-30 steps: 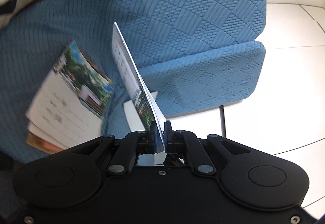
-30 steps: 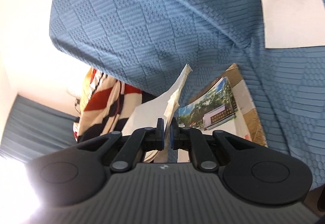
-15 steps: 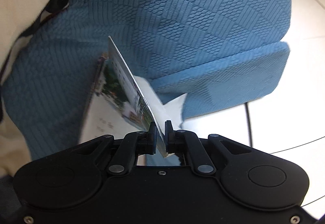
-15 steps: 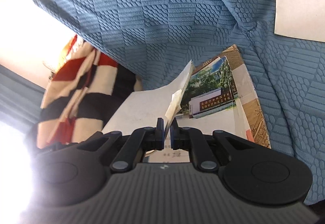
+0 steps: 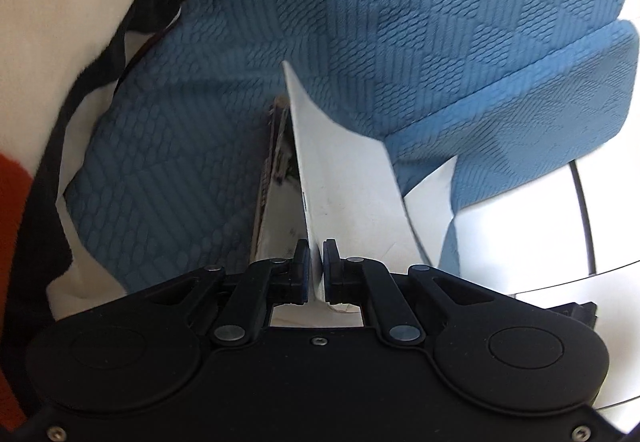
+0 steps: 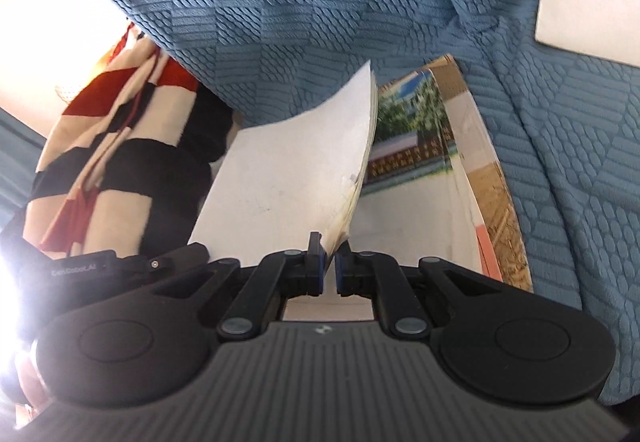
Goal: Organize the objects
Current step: 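Lower the envelopes onto the book stack and open both grippers, then raise both grippers away from the book stack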
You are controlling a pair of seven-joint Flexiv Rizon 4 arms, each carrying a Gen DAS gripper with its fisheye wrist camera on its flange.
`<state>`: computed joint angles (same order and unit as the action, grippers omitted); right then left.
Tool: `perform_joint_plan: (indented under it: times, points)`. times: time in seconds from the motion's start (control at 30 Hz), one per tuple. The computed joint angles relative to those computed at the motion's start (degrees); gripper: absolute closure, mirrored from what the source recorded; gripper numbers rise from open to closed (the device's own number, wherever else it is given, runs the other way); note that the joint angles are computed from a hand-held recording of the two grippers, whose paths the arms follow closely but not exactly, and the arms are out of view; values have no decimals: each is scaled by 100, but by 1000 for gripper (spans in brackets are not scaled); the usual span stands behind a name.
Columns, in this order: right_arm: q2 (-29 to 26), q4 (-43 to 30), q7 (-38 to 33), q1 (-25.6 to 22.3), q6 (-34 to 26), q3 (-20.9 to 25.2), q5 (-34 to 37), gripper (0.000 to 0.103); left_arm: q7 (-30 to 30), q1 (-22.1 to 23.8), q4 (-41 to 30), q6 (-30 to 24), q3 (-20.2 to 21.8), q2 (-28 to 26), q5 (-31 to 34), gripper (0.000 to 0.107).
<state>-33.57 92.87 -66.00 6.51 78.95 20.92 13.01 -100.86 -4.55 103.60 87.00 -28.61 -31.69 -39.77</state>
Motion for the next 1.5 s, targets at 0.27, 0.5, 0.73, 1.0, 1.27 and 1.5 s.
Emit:
perform_joint_plan:
  times: [0.27, 0.5, 0.73, 1.0, 1.27, 1.5]
  points:
    - [141, 312, 211, 159, 14, -262, -186, 94, -306, -573, -311, -629, 772, -115, 405, 100]
    - [161, 331, 279, 288, -260, -470, -511, 91, -564, -813, -454, -896, 1130, -155, 673, 99]
    - [184, 290, 240, 262, -464, -447, -548, 87, -564, -813, -474, -1018, 1170, -161, 717, 86]
    - [392, 331, 360, 390, -834, -603, -590, 42, -928, -1280, -614, -1261, 1861, 30, 1356, 37]
    - [796, 558, 201, 438, -818, -748, -758, 35, -1956, -1733, -773, -1483, 2586, 309, 2365, 36]
    - [1175, 683, 30, 445, -491, -849, -903, 35, -2664, -2113, -1425, -1921, 3014, 467, 3580, 36]
